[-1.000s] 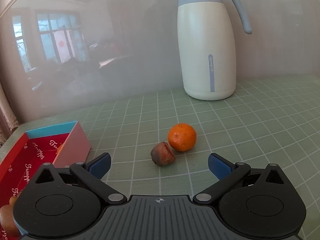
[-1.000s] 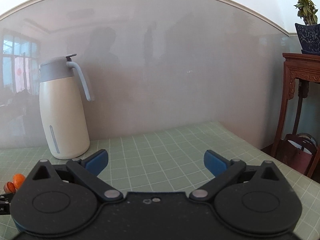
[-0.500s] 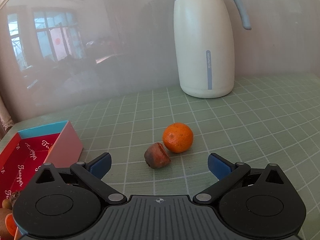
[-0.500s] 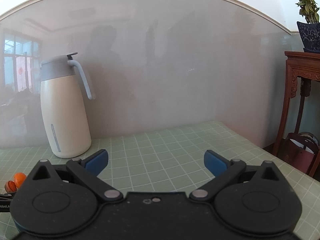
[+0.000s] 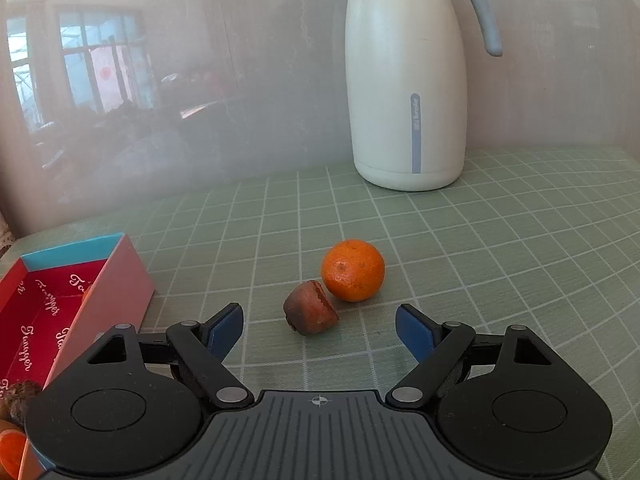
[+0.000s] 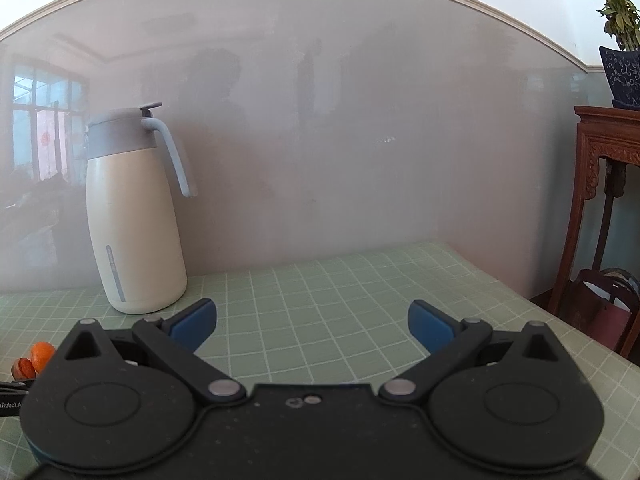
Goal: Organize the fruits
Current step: 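Move the left tool to the small brown fruit and close on it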
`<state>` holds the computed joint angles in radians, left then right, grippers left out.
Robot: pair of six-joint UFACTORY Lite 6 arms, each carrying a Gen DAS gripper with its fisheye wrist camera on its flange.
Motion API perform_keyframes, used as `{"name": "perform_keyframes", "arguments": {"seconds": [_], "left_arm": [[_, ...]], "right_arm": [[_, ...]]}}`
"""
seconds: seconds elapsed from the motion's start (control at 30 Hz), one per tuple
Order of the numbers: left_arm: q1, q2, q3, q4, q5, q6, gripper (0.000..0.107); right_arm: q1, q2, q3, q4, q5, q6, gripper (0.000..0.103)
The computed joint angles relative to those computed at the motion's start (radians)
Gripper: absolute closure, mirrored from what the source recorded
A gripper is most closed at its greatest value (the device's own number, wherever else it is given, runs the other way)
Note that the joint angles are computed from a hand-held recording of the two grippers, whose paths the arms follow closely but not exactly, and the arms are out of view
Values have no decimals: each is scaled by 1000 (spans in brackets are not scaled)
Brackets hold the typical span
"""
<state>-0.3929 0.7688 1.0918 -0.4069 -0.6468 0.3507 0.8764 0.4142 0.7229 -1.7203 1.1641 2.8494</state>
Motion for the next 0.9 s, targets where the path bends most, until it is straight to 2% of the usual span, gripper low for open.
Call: {"name": "perform_keyframes", "arguments": {"seconds": [0.2,0.23,0.27,0.3,0.5,0.53,0.57,0.63,0.77,0.9], "left_arm": [[18,10,19,37,21,-25,23],[26,8,18,61,25,-44,28],[34,7,20,88,37,-60,39],[41,10,28,110,55,-74,42],[57,32,48,153,70,-111,44],[63,34,53,179,77,-130,53],[71,35,57,220,84,-161,58],[80,38,65,257,94,-189,61],[89,43,80,281,107,-217,62],[72,54,84,218,82,-156,62]], "right_arm": [[-1,-6,-8,-3,3,4,0],[-1,-7,-9,-3,3,3,0],[-4,-8,-10,-5,1,3,0],[-7,-8,-11,-9,-3,5,0],[-9,-7,-5,-14,-4,7,0],[-8,-6,-4,-14,-4,7,0],[-8,-5,-3,-15,-6,7,0],[-6,-4,-3,-21,-9,11,0],[-4,-1,4,-25,-11,2,0],[-10,1,6,-36,-16,4,0]]}}
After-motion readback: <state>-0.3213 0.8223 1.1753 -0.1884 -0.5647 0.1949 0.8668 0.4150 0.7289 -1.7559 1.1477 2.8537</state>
